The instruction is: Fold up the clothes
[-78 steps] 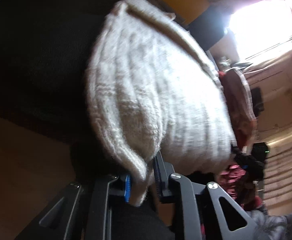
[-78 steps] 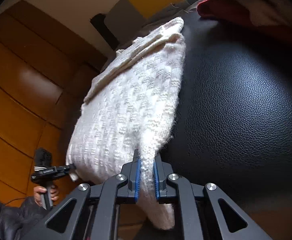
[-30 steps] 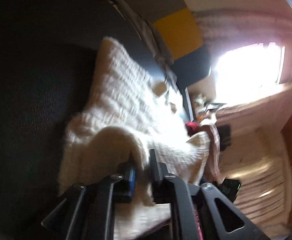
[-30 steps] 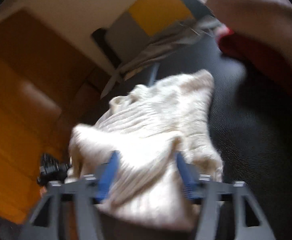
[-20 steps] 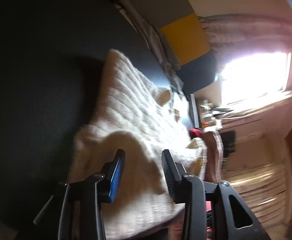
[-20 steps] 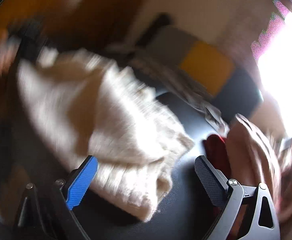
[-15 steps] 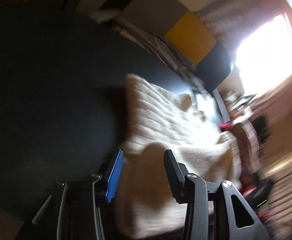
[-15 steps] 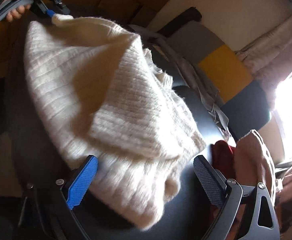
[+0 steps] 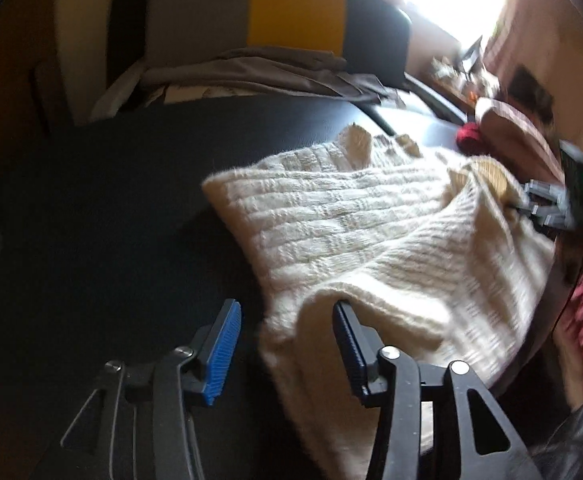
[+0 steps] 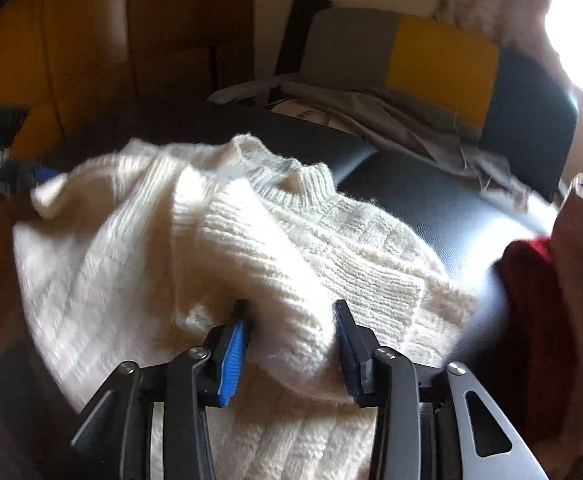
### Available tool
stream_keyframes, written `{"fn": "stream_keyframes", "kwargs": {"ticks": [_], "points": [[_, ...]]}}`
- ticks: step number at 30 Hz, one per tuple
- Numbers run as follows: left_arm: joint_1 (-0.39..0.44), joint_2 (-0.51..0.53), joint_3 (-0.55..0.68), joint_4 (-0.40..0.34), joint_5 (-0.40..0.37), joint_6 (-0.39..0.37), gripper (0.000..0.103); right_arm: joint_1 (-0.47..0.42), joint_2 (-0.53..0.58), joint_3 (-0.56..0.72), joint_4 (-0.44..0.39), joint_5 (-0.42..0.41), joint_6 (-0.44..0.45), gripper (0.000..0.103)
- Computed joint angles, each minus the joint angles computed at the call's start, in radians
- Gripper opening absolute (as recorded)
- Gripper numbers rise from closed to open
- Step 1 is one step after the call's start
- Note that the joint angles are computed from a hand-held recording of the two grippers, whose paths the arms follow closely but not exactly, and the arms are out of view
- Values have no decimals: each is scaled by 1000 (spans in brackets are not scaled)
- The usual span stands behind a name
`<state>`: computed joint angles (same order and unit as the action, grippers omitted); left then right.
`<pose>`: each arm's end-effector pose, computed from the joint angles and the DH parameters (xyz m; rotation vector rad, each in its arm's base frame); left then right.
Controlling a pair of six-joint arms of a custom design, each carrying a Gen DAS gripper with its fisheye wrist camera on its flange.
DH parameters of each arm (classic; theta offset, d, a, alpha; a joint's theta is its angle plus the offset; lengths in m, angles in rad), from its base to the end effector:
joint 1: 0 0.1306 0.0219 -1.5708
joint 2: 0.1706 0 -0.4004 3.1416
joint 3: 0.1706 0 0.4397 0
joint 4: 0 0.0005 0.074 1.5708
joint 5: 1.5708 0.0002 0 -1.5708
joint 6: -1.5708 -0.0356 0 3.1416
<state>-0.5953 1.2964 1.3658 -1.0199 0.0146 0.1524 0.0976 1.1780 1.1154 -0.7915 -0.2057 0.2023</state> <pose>0.3990 -0.2715 0.4700 0.5662 2.4876 -0.3160 0.4411 0.0500 0.4114 -0.4519 2.3680 0.2011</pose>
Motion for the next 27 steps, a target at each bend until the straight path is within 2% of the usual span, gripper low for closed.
{"fn": "stream_keyframes", "kwargs": {"ticks": [2, 6, 7, 8, 9, 10, 12, 16, 17, 19, 20, 21, 22, 23, 24, 27], "points": [[-5, 14, 24, -27, -12, -79, 50, -5, -12, -5, -8, -36, -73, 72], [-43, 45, 75, -110, -59, -263, 50, -24, -20, 11, -73, -107, -110, 82], [-46, 47, 77, -119, -61, -283, 50, -24, -29, 13, -83, -108, -92, 82], [-48, 49, 79, -124, -63, -300, 50, -21, -44, 13, -94, -95, -56, 87], [-49, 52, 81, -122, -66, -313, 50, -12, -58, 13, -108, -63, -10, 96], [-53, 59, 84, -118, -74, -330, 50, -3, -70, 13, -120, -33, 34, 100], [-65, 91, 113, -109, -75, -363, 50, 14, -75, 14, -138, 19, 106, 100], [-88, 176, 201, -139, -5, -469, 50, 54, -27, 44, -157, 91, 189, 100], [-90, 199, 224, -159, 7, -487, 50, 62, -12, 53, -157, 97, 206, 99], [-80, 240, 262, -188, 54, -470, 50, 70, 23, 78, -175, 100, 224, 84], [-67, 252, 275, -195, 102, -431, 47, 72, 43, 92, -189, 99, 228, 62], [-54, 257, 280, -191, 156, -383, 39, 73, 58, 104, -199, 95, 227, 40], [-41, 253, 275, -173, 200, -334, 35, 71, 65, 111, -198, 84, 213, 36], [-31, 238, 259, -138, 229, -280, 20, 68, 69, 115, -197, 74, 197, 30], [-21, 224, 242, -102, 257, -225, 11, 61, 65, 116, -194, 62, 176, 20], [13, 157, 170, 36, 352, -55, 7, 42, 54, 116, -183, 27, 111, 18]]}}
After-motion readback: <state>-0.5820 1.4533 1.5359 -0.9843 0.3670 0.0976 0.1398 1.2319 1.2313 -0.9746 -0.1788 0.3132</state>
